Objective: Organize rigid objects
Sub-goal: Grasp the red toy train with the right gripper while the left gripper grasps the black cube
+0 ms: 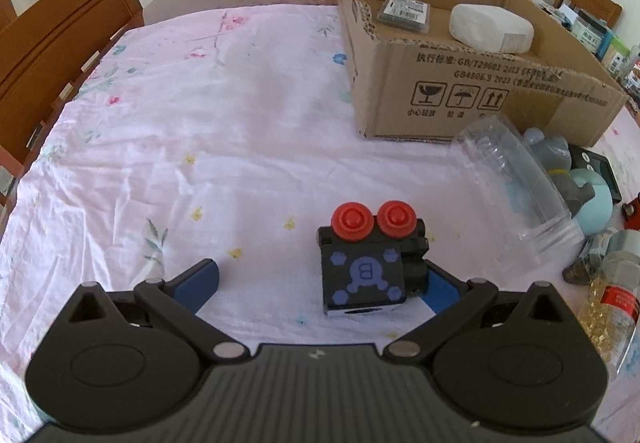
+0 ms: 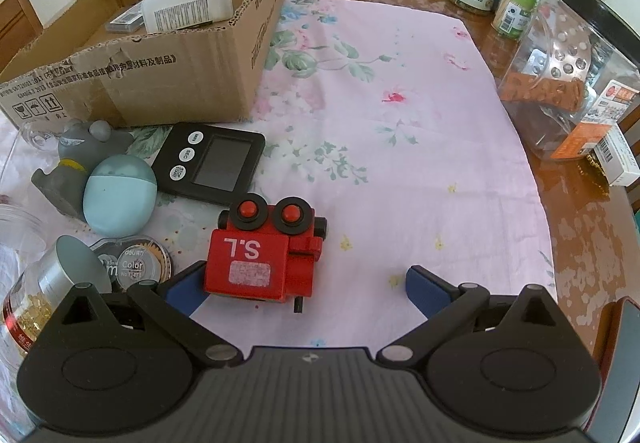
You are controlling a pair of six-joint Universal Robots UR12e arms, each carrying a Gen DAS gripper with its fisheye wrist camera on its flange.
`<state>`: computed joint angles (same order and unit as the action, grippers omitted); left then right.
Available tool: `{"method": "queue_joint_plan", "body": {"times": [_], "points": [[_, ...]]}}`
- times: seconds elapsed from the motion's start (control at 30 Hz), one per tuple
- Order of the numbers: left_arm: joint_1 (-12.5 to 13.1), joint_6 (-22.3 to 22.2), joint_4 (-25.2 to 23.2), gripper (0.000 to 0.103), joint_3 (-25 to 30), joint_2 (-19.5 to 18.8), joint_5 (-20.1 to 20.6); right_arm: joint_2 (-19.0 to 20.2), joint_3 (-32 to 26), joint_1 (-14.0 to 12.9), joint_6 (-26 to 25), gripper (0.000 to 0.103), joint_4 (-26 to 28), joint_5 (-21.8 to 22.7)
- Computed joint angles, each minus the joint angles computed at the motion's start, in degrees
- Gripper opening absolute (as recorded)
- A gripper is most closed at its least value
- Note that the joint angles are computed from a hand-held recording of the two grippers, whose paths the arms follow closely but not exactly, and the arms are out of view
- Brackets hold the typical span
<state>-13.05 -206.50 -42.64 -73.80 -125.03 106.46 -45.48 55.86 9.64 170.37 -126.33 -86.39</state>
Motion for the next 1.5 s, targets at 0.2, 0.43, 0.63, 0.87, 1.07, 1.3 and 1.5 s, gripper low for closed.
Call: {"method": "queue_joint_plan", "body": {"times": [0.2,0.43,0.63,0.87,1.07,1.3,1.5], "points": [[-0.27,-2.42,-2.42,0.101,1.13,-0.29,0.68,-0.64,1.75,-0.02,0.36,0.103,-2.74,0.10],[-1.12,-0.17,-0.41,0.082,0.95,-0.28,1.70,-1.01,3.00,-0.10,0.20,0.103,-5.04,0.47],[-1.25,0.05,0.89,0.064,0.94,-0.36,1.01,-0.94,2.85,-0.12,0.20,0.103,-4.80,0.47],[-1.29,0.52,1.15,0.053,1.50,-0.72,0.80,-0.68,1.19,-0.10,-2.89,0.097,-1.11,4.02],[-1.18,0.76,1.30,0.053,1.56,-0.77,0.54,-0.36,0.77,0.28,-4.11,0.080,-2.30,3.42],[-1.20,0.69,0.83,0.053,2.10,-1.06,0.61,-0.24,0.34,0.62,-2.78,0.071,-2.23,2.26],[-0.88,1.96,0.74,0.052,2.25,-1.06,-0.37,-0.01,-0.03,0.77,-1.66,0.060,-2.37,1.40]]}}
